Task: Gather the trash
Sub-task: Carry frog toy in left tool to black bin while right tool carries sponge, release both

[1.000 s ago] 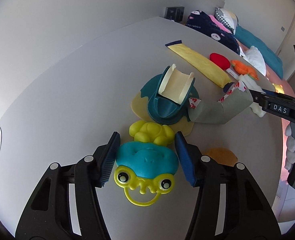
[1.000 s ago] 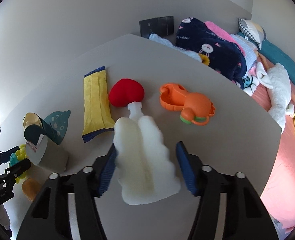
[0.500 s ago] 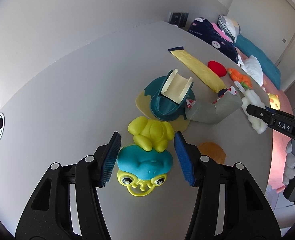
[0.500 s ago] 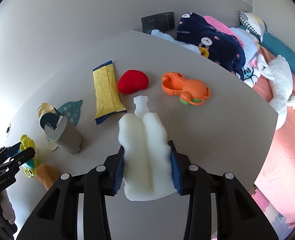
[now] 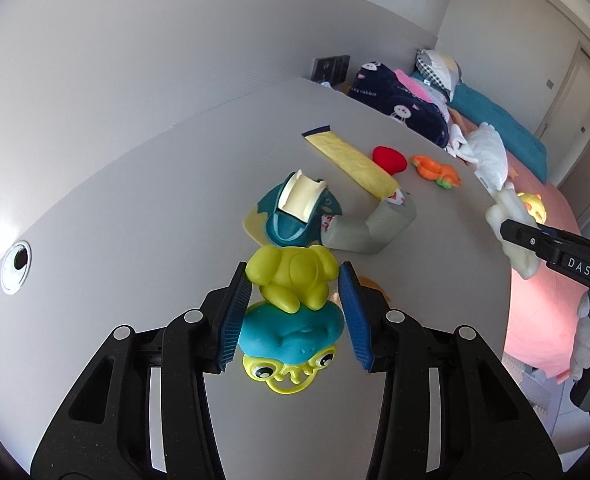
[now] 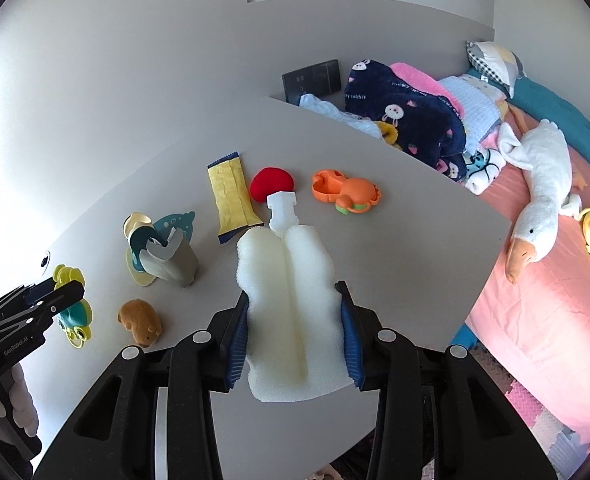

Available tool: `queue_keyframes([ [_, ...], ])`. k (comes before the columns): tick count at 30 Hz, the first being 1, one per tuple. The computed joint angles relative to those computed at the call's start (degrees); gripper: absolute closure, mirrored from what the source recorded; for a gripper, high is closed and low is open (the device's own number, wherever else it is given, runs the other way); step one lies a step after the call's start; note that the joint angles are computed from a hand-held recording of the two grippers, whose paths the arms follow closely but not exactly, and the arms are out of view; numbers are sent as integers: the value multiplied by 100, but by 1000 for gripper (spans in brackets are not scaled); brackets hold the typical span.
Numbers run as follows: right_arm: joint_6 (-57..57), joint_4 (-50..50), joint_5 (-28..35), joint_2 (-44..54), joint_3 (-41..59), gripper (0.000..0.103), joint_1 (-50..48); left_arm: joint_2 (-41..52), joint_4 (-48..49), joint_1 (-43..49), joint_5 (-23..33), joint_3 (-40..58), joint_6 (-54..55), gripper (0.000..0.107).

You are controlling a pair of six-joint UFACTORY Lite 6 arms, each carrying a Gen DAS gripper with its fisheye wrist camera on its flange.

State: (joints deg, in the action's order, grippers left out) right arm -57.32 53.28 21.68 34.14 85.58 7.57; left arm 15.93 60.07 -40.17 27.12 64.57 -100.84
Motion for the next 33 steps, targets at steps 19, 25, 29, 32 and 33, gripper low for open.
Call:
queue_keyframes([
  [19, -2350, 1640, 639, -1678, -1950, 62, -1500, 1489, -880, -1214, 897, 2659, 1213, 63],
  [25, -2669, 1657, 919, -1950, -2219, 62, -2125, 2465, -1385, -1453, 1108, 4131, 1967, 63],
  [29, -2854, 1642, 1090, -2063, -2351, 62, -2538, 3231, -1808, -1588, 1346, 5356, 2596, 63],
  [32, -2975, 1644, 1207, -2136, -2439, 62, -2828, 3855, -2152, -1715, 1641, 6409, 3101, 63],
  [33, -3000, 1629, 1253, -2151, -2458, 62, -2929, 4096, -2287, -1741, 1754, 6819, 3300, 63],
])
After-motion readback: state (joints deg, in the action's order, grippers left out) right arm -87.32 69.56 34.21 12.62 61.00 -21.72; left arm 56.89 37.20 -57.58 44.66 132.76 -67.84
